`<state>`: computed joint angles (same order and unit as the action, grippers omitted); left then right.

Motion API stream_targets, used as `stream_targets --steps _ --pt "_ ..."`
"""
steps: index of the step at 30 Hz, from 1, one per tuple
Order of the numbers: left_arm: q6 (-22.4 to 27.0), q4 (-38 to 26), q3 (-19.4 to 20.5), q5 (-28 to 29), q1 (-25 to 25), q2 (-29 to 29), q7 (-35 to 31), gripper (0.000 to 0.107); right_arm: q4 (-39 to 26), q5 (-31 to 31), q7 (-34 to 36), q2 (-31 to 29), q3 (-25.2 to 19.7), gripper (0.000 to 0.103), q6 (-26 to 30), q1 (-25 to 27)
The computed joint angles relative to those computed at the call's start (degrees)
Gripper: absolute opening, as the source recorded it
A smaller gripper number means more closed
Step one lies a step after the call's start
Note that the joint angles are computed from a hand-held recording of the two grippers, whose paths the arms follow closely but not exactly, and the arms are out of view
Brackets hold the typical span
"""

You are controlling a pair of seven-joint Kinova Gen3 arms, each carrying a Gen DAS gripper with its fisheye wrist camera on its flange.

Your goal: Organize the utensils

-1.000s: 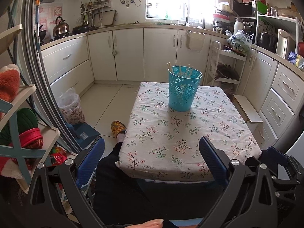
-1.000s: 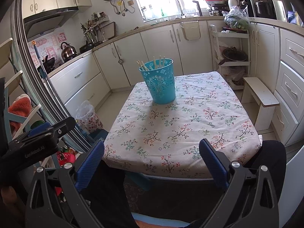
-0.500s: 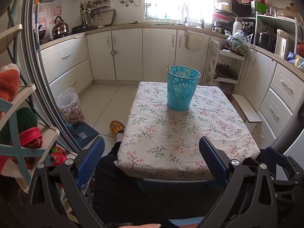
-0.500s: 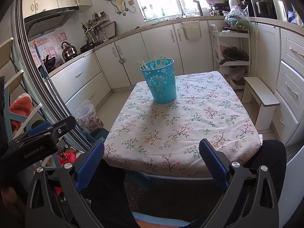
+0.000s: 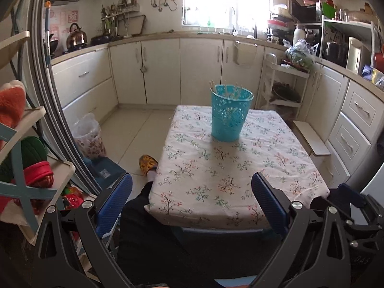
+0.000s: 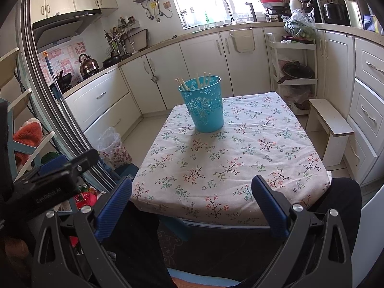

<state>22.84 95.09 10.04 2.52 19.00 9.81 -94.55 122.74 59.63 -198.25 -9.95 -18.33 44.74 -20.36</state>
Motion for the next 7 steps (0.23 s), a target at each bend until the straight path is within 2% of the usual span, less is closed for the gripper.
stream_targets --steps 3,7 --pt "3.4 -2.4 -0.3 -0.1 0.1 1.4 0.6 0.096 -0.1 0.3 -0.2 -0.1 -0.2 0.096 0.5 0.0" --pt "5.7 -3.9 0.1 1.1 -0.7 2.6 -0.2 0.095 -0.1 0.8 -0.8 -0.1 -0.4 0.096 1.0 -0.2"
